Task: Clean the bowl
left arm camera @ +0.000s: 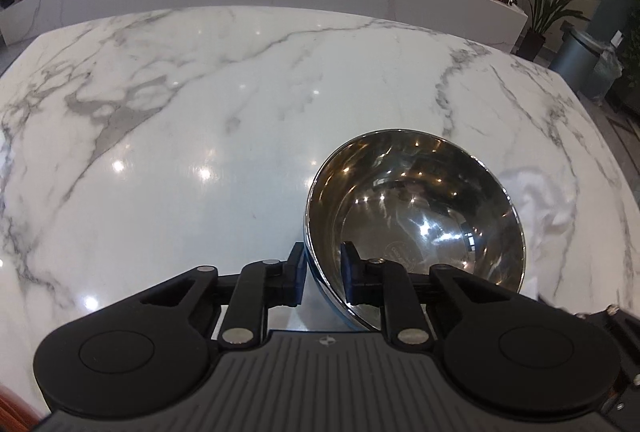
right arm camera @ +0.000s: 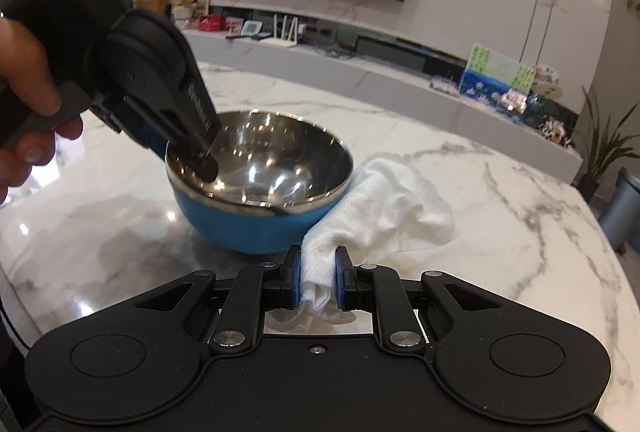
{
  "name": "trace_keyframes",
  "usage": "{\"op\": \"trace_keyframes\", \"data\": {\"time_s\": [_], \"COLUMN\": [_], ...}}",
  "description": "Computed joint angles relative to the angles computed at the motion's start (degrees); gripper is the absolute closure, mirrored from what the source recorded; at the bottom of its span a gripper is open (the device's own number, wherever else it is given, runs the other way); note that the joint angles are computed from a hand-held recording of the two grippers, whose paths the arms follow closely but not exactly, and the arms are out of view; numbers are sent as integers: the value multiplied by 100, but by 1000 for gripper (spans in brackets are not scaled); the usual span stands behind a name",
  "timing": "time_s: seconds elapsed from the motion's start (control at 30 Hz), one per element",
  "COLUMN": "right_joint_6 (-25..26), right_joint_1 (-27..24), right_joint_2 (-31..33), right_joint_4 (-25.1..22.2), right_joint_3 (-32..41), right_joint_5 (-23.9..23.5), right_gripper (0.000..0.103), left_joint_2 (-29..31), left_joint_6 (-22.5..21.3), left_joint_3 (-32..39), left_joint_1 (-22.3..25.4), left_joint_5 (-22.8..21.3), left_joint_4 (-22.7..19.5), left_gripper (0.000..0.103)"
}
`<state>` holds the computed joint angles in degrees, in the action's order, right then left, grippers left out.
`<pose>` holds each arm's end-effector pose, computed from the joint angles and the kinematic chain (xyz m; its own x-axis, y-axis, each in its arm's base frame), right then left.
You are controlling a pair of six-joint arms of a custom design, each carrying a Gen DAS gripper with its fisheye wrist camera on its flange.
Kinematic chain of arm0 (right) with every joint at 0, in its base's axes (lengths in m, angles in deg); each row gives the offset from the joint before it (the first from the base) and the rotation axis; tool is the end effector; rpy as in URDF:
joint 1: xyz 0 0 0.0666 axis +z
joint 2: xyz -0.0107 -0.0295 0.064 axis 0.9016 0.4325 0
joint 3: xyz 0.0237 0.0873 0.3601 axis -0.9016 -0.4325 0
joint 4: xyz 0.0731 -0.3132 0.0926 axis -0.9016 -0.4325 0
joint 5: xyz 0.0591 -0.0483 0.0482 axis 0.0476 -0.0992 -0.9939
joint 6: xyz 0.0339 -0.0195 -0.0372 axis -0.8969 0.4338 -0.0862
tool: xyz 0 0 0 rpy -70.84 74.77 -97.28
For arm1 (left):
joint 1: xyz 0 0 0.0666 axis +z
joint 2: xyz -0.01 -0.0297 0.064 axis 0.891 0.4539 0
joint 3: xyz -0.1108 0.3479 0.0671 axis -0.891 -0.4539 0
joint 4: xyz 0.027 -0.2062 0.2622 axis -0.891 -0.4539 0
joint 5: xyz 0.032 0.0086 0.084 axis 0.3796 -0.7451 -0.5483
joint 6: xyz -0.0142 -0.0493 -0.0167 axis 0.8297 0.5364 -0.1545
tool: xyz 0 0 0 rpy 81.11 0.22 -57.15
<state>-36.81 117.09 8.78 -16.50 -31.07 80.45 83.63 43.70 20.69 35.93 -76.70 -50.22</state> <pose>0.2459 0.2829 0.2897 -0.5625 -0.1954 -0.8034 -0.0900 0.9804 -0.1754 0.3836 -0.1983 0.3494 -0.8147 0.2175 -0.5376 0.3384 0.9311 -0.1360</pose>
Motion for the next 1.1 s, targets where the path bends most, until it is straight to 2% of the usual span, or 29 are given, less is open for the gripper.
{"op": "trace_keyframes", "data": {"time_s": [0.07,0.13,0.2,0.4,0.5,0.7,0.93,1.1], "right_joint_6": [4,-5,-7,-24,-20,-77,-159,-16], "right_joint_1": [6,-15,-29,-46,-36,-33,65,73], "right_joint_2": [45,108,152,187,201,188,55,23], "right_joint_4": [-96,-208,-303,-351,-365,-393,-193,-42], "right_joint_3": [50,106,133,130,145,155,64,43], "right_joint_5": [-75,-257,-369,-450,-435,-325,212,146], "right_gripper": [88,88,88,88,88,88,88,88], "left_joint_2": [-7,-9,-28,-29,-26,34,121,146], "left_joint_6": [47,140,241,466,479,392,260,186], "left_joint_3": [-7,-14,-51,-85,-91,-18,80,110], "left_joint_1": [16,42,68,139,132,111,148,138], "left_joint_5": [44,145,250,601,662,573,444,343], "left_joint_4": [-13,-51,-60,-199,-208,-295,-291,-260], "left_gripper": [82,67,61,59,60,74,87,88]}}
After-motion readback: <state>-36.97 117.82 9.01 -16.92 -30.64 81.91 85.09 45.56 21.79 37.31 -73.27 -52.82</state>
